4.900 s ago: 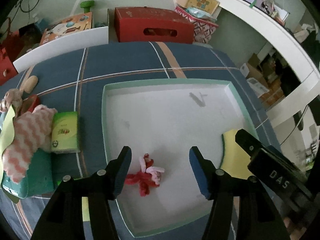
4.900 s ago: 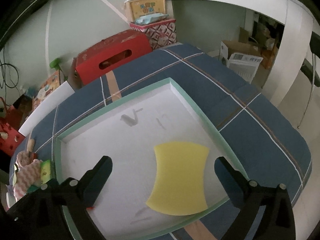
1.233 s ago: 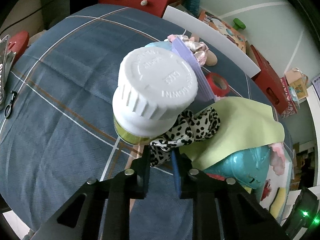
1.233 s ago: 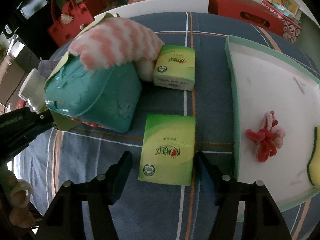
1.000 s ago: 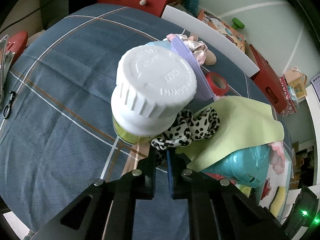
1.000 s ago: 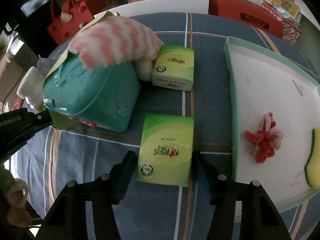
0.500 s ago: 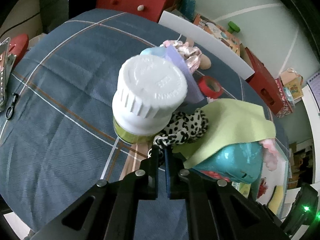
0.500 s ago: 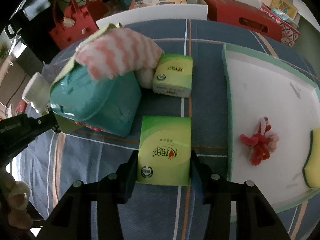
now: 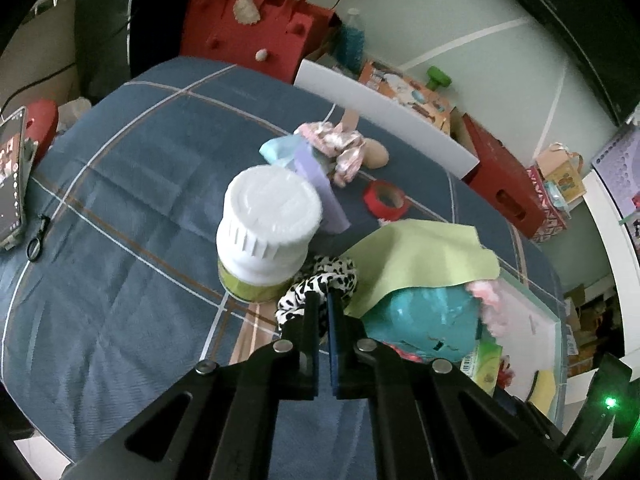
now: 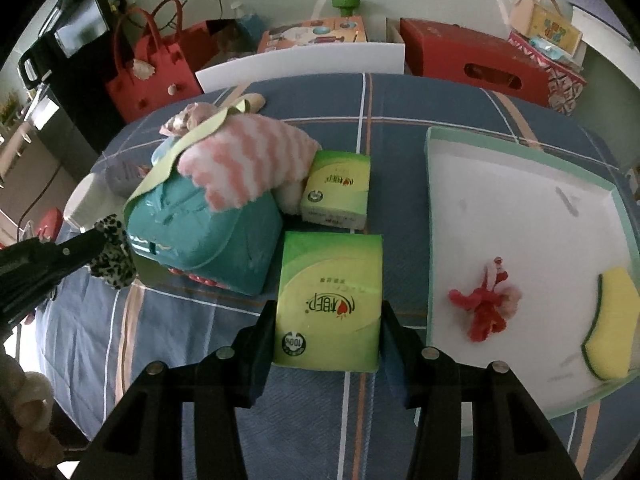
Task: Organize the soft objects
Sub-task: 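Close the right tool on the small green tissue box, then carry the scrunchie with the left tool into the tray while the right tool places the green box there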
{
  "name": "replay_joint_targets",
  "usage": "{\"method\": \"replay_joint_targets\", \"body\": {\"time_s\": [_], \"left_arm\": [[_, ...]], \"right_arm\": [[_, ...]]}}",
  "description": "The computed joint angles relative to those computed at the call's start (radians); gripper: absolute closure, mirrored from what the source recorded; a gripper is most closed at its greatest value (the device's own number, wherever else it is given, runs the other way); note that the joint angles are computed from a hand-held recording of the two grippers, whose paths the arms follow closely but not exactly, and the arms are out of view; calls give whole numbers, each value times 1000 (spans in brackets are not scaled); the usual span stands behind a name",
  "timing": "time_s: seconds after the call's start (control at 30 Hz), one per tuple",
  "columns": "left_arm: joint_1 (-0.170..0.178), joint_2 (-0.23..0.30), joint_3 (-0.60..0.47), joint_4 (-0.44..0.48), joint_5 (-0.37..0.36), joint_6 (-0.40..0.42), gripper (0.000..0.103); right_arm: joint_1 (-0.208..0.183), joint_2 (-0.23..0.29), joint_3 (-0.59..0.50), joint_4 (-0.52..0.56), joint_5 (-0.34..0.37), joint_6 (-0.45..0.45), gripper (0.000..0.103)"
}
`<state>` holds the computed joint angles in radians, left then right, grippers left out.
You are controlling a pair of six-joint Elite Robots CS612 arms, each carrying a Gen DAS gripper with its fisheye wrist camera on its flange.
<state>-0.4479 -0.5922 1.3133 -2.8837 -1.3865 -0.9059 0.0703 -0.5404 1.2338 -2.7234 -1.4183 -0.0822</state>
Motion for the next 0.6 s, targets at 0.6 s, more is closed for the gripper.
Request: {"method": "replay_joint_targets", "body": {"time_s": [0.6], "left_arm": [[-29, -52, 64, -154, 83, 51, 100]], "right_arm": [[-13, -42, 55, -129, 24, 26, 53]]}}
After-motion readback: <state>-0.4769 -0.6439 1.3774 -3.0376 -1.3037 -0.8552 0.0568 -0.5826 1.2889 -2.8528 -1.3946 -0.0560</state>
